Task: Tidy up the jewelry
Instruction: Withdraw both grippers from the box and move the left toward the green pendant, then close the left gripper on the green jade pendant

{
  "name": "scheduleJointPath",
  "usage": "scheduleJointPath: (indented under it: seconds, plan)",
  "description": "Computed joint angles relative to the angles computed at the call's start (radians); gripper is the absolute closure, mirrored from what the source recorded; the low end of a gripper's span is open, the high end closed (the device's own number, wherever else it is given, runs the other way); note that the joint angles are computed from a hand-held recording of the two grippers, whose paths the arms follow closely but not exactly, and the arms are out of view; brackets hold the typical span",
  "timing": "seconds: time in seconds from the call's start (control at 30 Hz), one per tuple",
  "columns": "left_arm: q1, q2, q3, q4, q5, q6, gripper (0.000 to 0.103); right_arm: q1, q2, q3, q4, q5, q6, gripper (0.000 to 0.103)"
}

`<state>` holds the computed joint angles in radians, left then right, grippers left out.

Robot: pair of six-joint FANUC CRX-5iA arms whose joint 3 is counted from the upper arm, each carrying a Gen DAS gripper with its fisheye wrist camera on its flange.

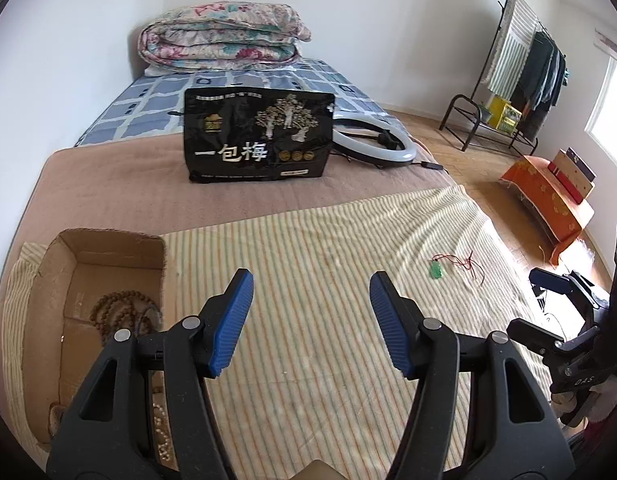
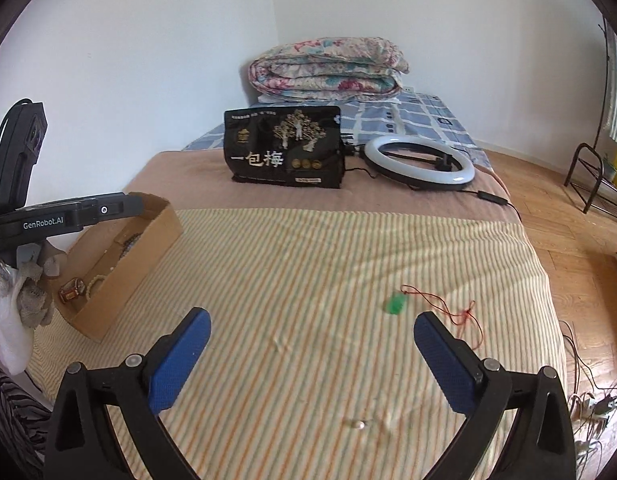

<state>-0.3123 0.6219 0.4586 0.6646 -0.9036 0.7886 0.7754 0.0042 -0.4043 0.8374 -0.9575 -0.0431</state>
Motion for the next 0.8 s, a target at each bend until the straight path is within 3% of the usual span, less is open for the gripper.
scheduleJointPath:
  seconds: [0.17, 0.47, 0.53, 0.67, 0.8]
  plan:
    - [-0.051, 0.013, 0.003, 0.002, -0.001, -0.048, 0.041, 0.005, -0.047, -0.066, -0.023, -0.02, -0.045, 0.003]
    - [-0.128, 0.1, 0.077, 0.001, -0.06, -0.039, 0.041, 0.019, -0.081, -0.153, -0.116, 0.036, -0.062, 0.021]
    - [-0.147, 0.126, 0.103, -0.004, -0.072, -0.041, 0.048, 0.021, -0.088, -0.174, -0.13, 0.061, -0.054, 0.028]
    - [-0.183, 0.174, 0.157, -0.023, -0.098, -0.049, 0.049, 0.019, -0.103, -0.211, -0.14, 0.12, -0.045, 0.038]
    - [-0.211, 0.243, 0.248, -0.041, -0.148, -0.016, 0.057, 0.006, -0.093, -0.215, -0.143, 0.163, 0.004, 0.046]
